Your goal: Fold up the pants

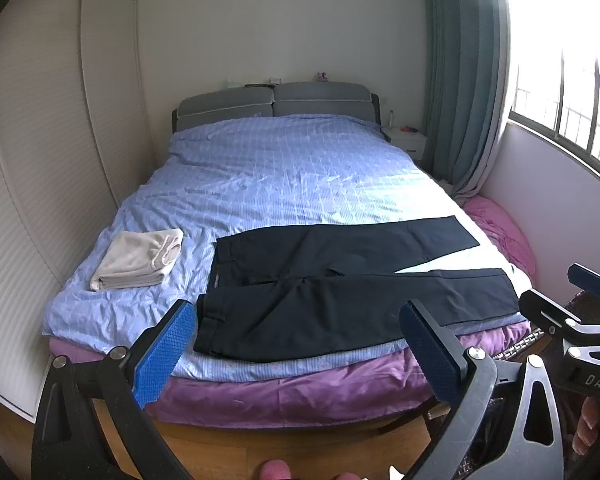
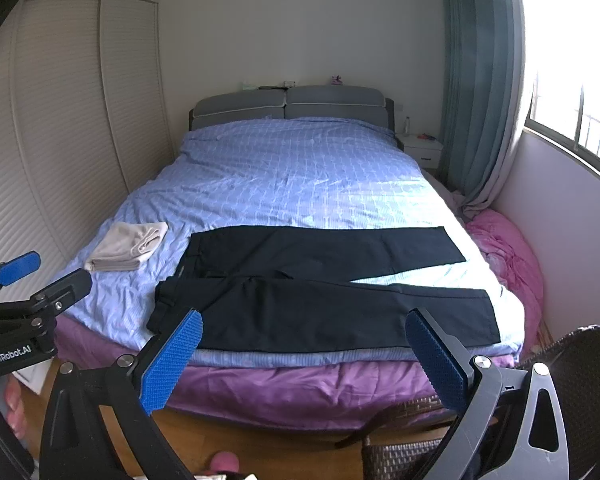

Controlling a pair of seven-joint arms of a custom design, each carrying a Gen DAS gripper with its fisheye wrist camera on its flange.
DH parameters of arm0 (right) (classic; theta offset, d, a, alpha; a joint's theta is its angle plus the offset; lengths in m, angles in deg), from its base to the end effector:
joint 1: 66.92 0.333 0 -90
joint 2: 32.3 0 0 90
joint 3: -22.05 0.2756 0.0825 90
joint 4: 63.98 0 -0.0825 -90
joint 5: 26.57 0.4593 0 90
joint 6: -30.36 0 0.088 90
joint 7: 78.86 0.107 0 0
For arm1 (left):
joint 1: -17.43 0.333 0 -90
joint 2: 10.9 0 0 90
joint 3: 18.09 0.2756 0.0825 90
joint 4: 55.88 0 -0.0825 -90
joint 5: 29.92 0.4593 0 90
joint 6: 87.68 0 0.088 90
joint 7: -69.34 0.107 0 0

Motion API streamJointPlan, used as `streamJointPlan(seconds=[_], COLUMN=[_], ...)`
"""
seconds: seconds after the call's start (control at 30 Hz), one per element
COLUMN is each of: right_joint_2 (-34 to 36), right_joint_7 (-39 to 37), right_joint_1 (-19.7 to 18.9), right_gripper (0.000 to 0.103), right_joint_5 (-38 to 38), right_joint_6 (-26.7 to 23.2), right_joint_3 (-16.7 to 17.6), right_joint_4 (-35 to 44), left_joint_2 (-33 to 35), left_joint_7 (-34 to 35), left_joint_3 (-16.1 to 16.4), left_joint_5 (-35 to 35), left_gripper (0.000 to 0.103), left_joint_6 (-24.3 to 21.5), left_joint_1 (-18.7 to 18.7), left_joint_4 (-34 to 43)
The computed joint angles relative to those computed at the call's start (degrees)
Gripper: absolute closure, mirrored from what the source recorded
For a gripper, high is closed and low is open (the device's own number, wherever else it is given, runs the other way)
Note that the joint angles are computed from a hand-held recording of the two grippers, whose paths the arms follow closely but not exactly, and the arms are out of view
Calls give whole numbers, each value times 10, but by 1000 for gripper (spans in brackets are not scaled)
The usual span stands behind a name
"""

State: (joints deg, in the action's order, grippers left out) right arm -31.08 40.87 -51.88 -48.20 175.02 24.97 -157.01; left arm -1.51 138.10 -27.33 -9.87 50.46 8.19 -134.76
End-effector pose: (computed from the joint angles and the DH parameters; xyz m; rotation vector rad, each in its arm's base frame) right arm 0.6563 0.2162 0.6540 -1.6522 1.6507 -0.7917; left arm 0.6876 -0.2163 0.6878 -1.5962 1.7472 -0.8289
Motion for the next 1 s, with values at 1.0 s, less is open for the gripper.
streamJointPlan(seconds=[1.0], right_joint_2=[6], right_joint_7=[-9], right_joint_1=[0], right_gripper=[1], right_joint_5=[7], right_joint_6=[-4], right_joint_3=[-1], right_joint_4=[7], left_joint_2=[7], left_joint_7=[6], left_joint_3=[0], left_joint_5=[-7], left_gripper=[0], left_joint_6=[-4], left_joint_1=[0], left_joint_4=[9])
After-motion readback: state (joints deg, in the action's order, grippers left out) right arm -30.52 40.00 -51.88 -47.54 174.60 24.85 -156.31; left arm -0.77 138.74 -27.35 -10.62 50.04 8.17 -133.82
